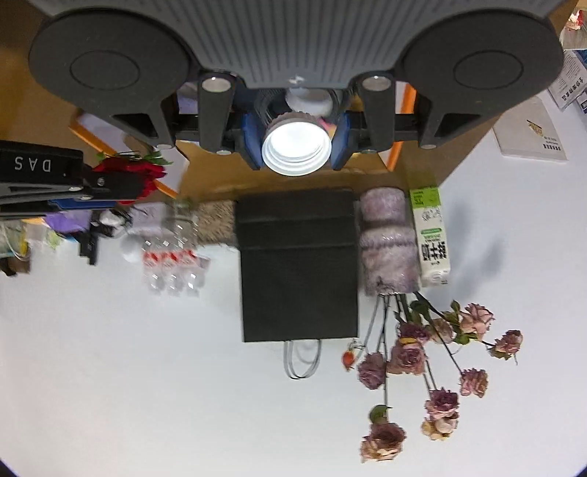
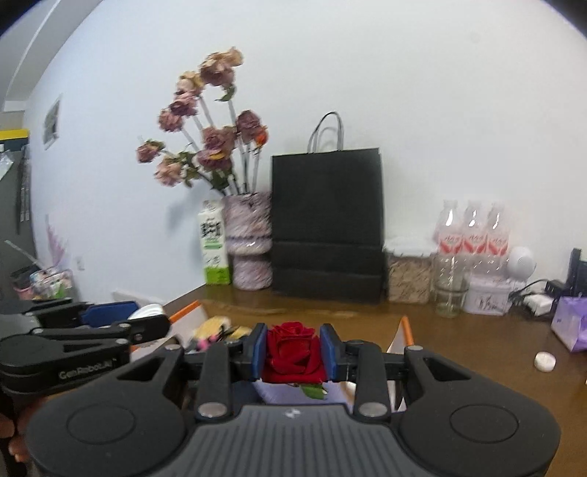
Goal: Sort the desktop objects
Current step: 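Carry white cap and red rose into the box and open both grippers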
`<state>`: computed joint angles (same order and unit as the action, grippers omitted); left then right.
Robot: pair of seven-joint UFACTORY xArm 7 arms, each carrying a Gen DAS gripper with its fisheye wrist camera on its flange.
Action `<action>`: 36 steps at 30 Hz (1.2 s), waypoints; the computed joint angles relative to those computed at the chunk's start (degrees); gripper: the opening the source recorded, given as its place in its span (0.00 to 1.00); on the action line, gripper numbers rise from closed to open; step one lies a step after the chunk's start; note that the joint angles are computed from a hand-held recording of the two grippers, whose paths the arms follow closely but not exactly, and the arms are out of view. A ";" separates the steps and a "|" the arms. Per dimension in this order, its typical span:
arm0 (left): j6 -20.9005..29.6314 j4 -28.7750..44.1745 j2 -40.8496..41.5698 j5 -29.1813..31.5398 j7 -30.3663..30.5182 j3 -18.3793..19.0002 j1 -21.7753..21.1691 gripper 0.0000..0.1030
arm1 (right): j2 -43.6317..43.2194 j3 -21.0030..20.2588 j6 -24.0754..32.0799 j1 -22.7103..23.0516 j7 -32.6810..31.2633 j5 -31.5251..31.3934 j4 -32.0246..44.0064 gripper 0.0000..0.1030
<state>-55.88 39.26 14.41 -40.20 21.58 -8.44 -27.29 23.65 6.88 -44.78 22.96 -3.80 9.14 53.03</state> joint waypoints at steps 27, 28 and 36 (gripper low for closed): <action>2.62 15.93 14.29 -9.79 8.80 4.03 0.67 0.40 | 17.15 -4.10 5.19 1.66 -2.72 5.19 19.27 0.29; 2.29 15.91 14.41 -9.72 8.72 4.05 0.61 0.41 | 17.22 -4.07 5.35 1.64 -2.67 5.33 19.38 0.29; -0.35 16.33 15.46 -10.15 9.24 3.99 0.09 0.81 | 17.45 -3.74 3.18 1.39 -1.88 5.73 18.89 0.71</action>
